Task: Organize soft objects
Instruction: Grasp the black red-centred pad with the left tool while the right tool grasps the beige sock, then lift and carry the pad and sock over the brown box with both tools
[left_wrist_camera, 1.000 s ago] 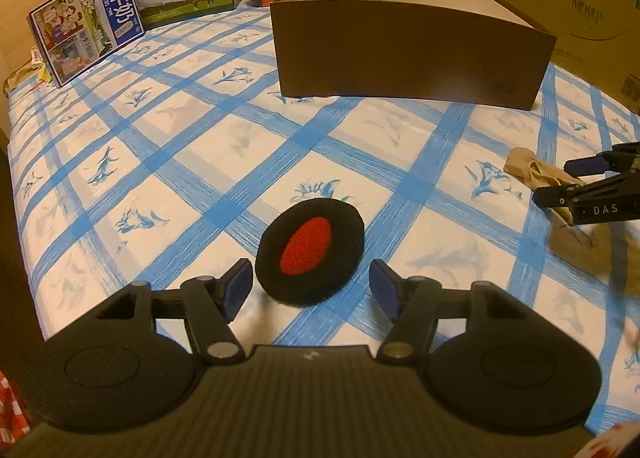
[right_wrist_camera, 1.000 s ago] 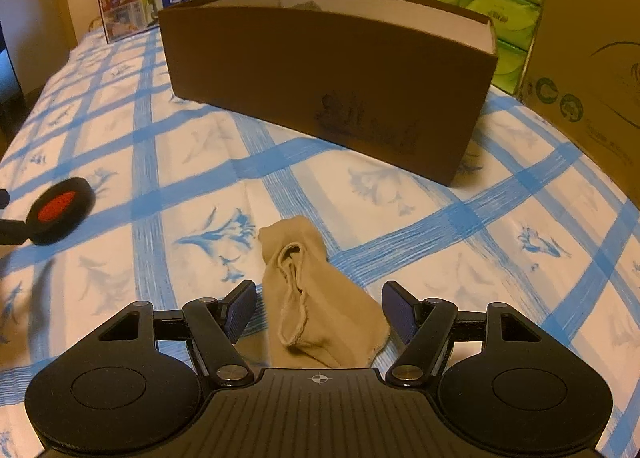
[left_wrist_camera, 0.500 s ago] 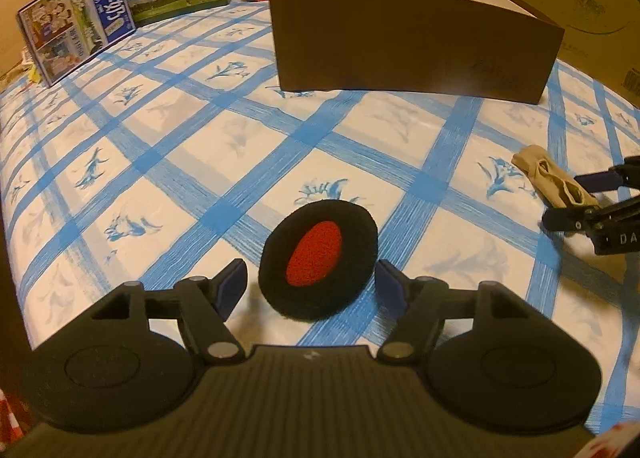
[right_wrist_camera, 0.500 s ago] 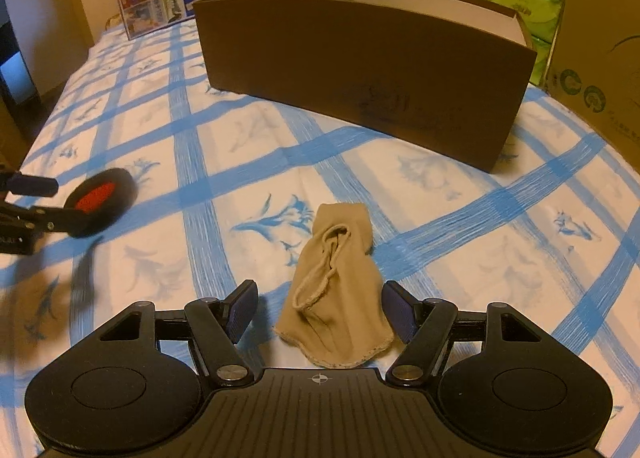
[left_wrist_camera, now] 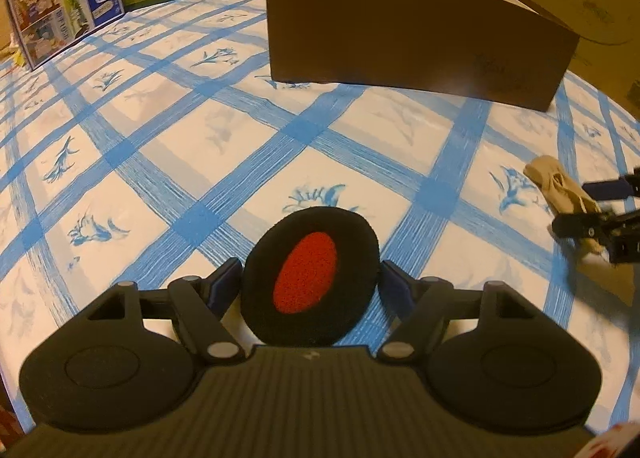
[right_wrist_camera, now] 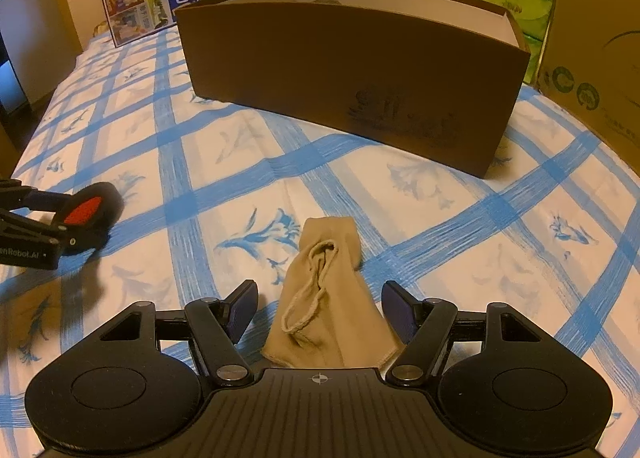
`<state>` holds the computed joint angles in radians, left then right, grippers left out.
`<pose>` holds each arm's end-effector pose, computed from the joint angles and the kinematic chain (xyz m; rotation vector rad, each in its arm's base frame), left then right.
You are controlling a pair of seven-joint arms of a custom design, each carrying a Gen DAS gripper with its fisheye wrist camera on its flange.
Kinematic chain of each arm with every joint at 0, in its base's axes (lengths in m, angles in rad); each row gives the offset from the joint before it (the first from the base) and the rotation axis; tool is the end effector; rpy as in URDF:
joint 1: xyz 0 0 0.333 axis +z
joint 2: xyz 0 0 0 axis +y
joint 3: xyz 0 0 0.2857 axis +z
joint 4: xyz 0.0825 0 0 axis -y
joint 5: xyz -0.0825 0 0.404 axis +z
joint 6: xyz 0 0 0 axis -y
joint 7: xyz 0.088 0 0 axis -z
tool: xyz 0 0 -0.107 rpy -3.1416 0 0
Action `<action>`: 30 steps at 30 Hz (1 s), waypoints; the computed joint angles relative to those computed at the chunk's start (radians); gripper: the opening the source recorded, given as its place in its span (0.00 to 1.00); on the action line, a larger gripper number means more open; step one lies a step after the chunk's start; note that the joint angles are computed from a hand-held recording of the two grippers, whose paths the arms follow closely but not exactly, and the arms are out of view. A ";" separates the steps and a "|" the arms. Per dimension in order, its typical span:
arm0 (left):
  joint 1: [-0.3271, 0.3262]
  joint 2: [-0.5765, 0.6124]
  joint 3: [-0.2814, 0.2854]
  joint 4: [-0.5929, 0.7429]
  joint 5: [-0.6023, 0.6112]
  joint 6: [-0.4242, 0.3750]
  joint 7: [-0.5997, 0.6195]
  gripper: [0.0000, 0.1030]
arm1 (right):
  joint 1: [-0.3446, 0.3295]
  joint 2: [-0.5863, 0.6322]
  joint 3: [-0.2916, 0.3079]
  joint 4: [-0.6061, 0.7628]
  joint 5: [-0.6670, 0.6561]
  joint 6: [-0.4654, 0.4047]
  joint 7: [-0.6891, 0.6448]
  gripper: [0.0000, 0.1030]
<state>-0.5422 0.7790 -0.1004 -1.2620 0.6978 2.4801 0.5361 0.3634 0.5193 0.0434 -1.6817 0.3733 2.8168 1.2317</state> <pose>0.6368 -0.4535 0.3108 -1.8300 1.8761 -0.6135 0.6699 0.2647 0.3293 -2.1097 1.3741 -0.3073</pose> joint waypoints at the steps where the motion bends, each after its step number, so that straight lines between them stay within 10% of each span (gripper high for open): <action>1: -0.006 0.005 0.003 0.011 0.000 -0.015 -0.007 0.67 | 0.001 0.001 -0.002 0.000 -0.001 -0.002 0.003 0.67; 13: -0.063 0.086 0.007 0.165 -0.027 -0.147 -0.036 0.65 | 0.004 0.033 -0.006 0.024 -0.008 0.031 -0.010 0.66; 21: -0.066 0.088 0.004 0.178 -0.043 -0.167 -0.019 0.64 | 0.005 0.004 0.005 -0.017 0.002 0.064 -0.064 0.17; 30: -0.086 0.058 0.008 0.171 -0.027 -0.187 -0.016 0.64 | -0.014 -0.056 0.015 -0.068 0.048 0.037 -0.064 0.08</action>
<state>-0.6282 0.8372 -0.0925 -1.0908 0.6705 2.2931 0.5203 0.3490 0.4634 0.0589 -1.7500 0.4208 2.8537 1.1672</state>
